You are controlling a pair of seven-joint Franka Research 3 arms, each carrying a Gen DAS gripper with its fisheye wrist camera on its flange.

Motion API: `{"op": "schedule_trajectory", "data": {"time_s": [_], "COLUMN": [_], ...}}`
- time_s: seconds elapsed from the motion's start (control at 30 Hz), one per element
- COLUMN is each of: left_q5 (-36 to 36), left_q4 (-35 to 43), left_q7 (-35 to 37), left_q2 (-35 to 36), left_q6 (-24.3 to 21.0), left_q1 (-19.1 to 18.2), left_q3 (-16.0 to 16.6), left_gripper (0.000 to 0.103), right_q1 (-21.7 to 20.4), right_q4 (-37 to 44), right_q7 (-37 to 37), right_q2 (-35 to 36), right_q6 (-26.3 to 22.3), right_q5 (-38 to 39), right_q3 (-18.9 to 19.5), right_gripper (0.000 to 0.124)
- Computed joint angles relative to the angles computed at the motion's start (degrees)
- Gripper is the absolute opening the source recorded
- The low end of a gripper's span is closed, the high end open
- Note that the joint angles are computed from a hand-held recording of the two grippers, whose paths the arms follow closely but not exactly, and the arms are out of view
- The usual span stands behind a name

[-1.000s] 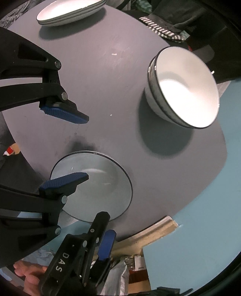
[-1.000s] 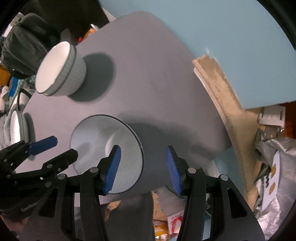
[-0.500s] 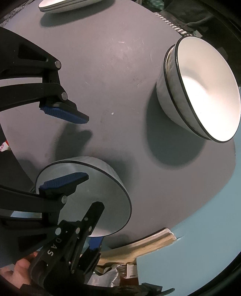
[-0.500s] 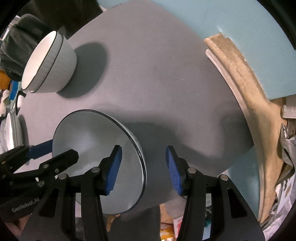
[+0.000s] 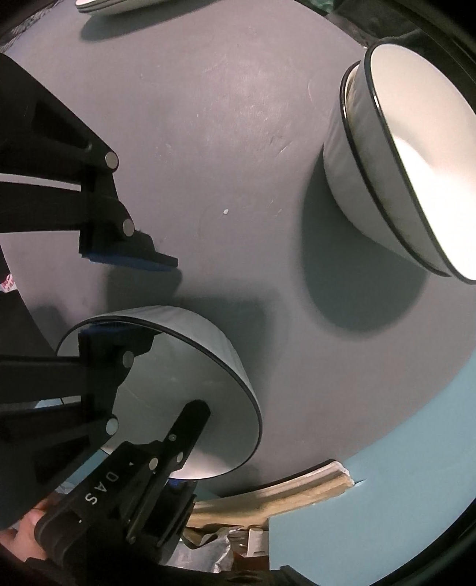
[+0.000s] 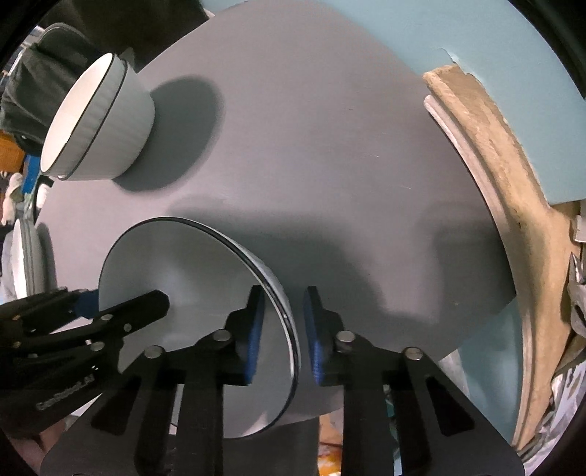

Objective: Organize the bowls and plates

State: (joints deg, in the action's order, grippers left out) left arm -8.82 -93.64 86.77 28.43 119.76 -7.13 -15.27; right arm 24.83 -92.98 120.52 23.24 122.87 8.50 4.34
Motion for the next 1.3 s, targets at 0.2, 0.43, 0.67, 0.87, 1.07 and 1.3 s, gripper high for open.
{"op": "schedule_trajectory", "data": {"time_s": [0.2,0.43,0.67,0.87,1.07,1.3], "left_q5": [-1.2,-1.4,-0.6,-0.5,-0.7,-1.7], "left_q4": [-0.5,-1.0,-1.7,-1.0,-1.7,-2.3], "left_q7": [1.3,4.1,3.6,1.4,1.4,0.5], "left_q2": [0.0,-0.5,-1.4,-1.4,-2.8,-4.1], "left_q6": [0.0,-0.6,-0.6,-0.3,0.0,1.1], "left_q1": [0.6,1.2,0.9,0.3,0.6,1.1], "left_q3": [-0.4,-0.1,0.3,0.3,0.3,0.6], "left_gripper": [0.012,0.009,0.009,0.009,0.009,0.009], "right_q1": [0.7,1.0,1.4,1.8,1.8,2.4], "right_q4": [2.8,4.9,9.8,9.5,16.4,28.8], "right_q7": [0.4,0.3,1.0,0.7,1.0,-0.8], "right_q2": [1.8,2.6,5.3,4.8,7.8,14.1], "right_q6": [-0.8,-3.1,-6.5,-6.4,-11.7,-17.2], "right_q5": [-0.3,-0.8,-0.4,-0.3,-0.4,-1.5], "right_q3": [0.3,-0.1,0.1,0.1,-0.1,-0.6], "right_gripper": [0.014,0.012,0.009,0.008,0.008,0.008]}}
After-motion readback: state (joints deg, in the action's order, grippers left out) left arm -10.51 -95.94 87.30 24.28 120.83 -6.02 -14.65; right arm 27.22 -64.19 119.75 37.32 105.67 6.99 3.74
